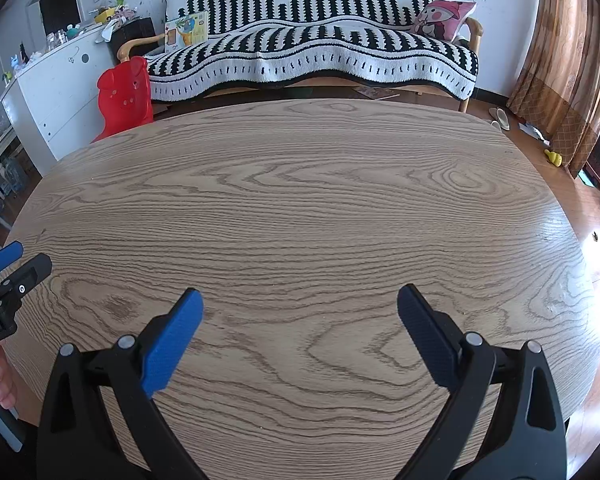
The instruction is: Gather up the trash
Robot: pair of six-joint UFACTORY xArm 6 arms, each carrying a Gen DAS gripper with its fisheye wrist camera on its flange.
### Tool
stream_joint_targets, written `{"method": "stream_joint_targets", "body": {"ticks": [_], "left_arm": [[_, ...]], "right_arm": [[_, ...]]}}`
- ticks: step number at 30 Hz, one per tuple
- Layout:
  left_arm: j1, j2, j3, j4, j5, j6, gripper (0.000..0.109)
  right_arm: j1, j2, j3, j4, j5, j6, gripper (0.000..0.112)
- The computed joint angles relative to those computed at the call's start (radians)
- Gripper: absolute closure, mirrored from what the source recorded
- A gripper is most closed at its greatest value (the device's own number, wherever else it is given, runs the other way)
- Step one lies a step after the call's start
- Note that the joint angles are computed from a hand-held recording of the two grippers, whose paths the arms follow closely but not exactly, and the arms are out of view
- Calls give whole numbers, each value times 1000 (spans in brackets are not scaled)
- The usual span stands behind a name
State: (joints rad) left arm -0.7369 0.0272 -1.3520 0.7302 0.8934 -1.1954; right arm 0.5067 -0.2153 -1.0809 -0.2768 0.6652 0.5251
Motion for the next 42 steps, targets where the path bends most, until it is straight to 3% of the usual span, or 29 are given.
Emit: {"method": "stream_joint_targets", "body": {"ticks": [27,42], "left_arm": [[-9,-18,15,-7,20,-11,12],[-43,-16,-1,26,77,-46,12]], "right_arm": [[1,4,-6,-4,1,3,18],[2,8,-17,-5,8,2,18]]}}
